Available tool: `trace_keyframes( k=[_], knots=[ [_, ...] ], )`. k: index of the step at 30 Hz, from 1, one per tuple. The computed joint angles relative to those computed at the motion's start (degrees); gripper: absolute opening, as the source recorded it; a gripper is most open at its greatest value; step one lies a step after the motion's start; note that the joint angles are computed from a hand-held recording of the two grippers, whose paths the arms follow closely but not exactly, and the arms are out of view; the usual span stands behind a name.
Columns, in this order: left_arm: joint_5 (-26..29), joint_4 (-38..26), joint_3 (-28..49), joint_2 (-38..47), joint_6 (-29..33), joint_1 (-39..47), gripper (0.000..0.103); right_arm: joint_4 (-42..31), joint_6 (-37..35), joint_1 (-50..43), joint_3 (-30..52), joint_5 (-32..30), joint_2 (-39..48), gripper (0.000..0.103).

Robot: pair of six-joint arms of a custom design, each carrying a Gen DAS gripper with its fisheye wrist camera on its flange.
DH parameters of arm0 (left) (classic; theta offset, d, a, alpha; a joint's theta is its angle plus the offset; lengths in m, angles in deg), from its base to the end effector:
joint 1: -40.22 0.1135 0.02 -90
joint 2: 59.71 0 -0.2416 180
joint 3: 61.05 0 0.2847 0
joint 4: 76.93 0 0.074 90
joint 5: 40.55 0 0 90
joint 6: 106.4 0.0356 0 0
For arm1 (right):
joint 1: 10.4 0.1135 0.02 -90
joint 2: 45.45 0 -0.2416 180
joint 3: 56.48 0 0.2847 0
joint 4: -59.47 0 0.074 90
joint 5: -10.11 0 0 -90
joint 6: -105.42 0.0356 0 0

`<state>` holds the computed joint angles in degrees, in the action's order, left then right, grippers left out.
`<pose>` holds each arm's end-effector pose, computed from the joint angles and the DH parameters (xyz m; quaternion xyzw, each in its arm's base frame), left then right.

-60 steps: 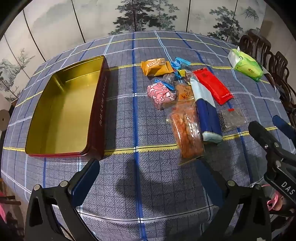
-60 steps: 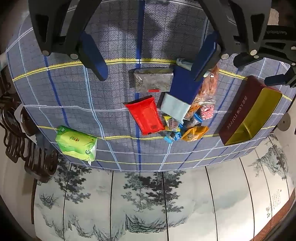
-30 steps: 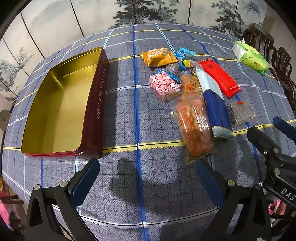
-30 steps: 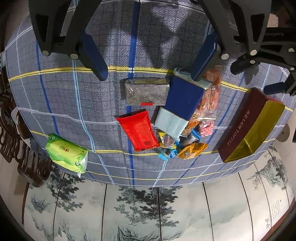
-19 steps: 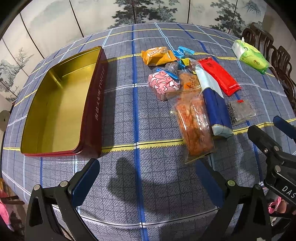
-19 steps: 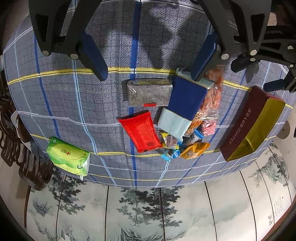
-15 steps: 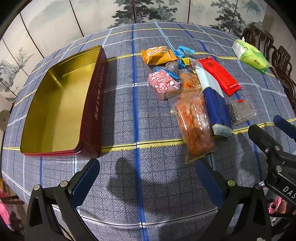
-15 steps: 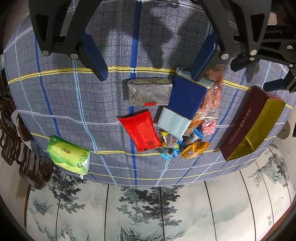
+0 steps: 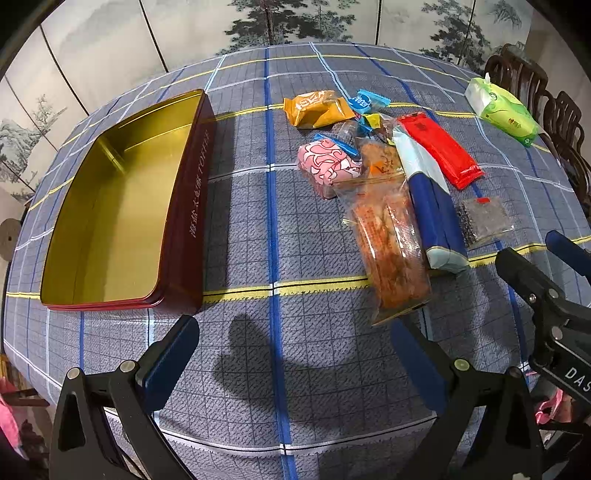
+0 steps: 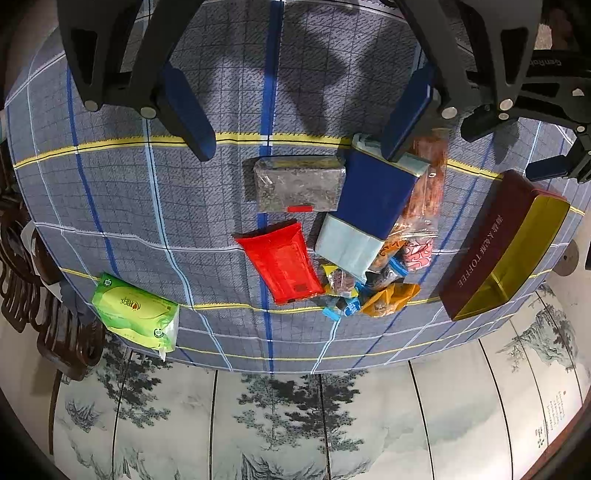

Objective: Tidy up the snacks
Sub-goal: 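Move the left tool toward the clear bag of orange dried meat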

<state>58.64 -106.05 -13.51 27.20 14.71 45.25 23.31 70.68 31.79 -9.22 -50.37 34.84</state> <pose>0.2666 0.0178 0.0726 0.2355 0.9507 -0.0171 0.2012 0.2009 0.1584 0.0983 0.1540 0.9397 -0.0340 0.3035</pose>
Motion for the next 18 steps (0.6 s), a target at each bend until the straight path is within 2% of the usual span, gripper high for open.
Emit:
trace_keyframes(
  k=[18],
  knots=[
    [1.1, 0.0, 0.3, -0.1, -0.2, 1.1, 0.102, 1.9, -1.6, -2.2, -1.0, -1.0, 0.4, 0.093]
  ],
)
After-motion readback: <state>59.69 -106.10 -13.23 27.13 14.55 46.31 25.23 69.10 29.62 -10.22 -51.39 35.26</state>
